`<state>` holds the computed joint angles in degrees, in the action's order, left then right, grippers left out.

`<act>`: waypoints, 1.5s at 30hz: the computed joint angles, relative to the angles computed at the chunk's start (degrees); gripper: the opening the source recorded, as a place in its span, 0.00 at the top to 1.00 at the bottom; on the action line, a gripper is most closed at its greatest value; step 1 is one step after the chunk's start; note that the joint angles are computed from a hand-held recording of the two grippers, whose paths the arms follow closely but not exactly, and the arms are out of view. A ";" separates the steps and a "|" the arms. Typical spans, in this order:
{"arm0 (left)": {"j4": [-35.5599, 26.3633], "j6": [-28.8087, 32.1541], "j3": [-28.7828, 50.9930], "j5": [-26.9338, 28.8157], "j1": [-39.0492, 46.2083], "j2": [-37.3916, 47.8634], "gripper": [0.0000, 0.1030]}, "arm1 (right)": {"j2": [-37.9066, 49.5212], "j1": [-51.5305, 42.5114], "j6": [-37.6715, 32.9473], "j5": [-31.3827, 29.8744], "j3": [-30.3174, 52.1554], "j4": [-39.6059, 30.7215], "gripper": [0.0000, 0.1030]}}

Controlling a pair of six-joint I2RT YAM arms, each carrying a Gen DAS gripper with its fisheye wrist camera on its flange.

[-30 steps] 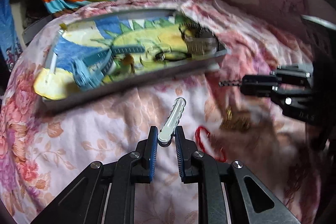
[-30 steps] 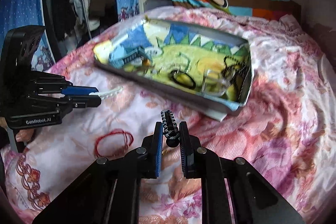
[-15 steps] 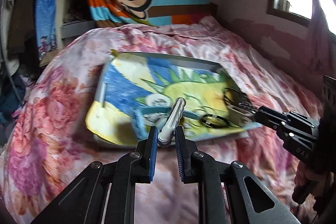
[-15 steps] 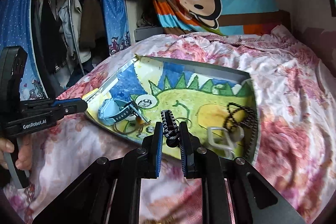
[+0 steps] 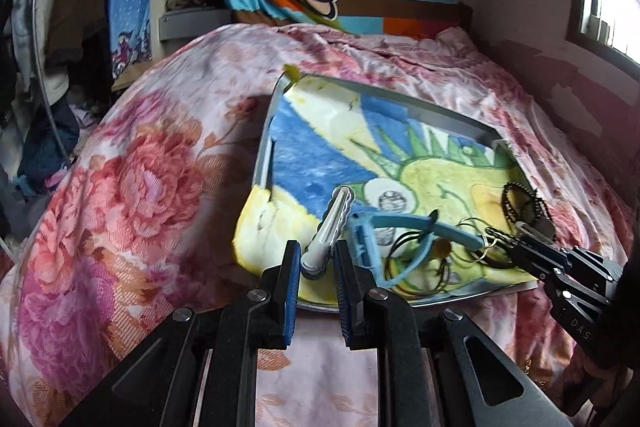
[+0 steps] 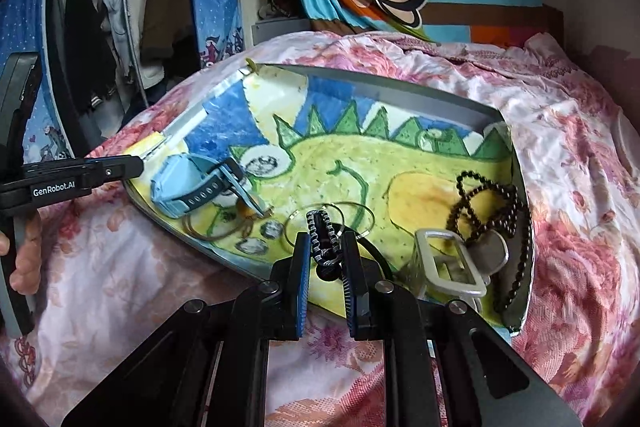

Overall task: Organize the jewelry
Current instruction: 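Carry the clip and black beaded bracelet into the tray and open both tools, then withdraw both open tools from the tray toward the remaining jewelry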

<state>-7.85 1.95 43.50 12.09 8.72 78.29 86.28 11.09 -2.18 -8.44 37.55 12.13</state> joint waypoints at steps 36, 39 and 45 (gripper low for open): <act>-1.93 -3.13 -0.51 3.12 0.32 -0.38 0.42 | -3.03 -1.59 1.92 2.08 -1.34 -1.34 0.59; -1.95 -4.56 -2.00 3.57 0.84 -3.62 0.35 | -7.82 -2.15 2.09 2.27 -3.55 -1.83 0.44; -1.92 -7.86 -5.80 5.49 2.99 -11.87 0.08 | -20.94 -3.78 3.41 0.99 -7.98 -5.86 0.23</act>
<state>-9.77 -5.91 37.70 17.57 11.72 66.42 65.33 7.31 1.23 -7.45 29.56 6.26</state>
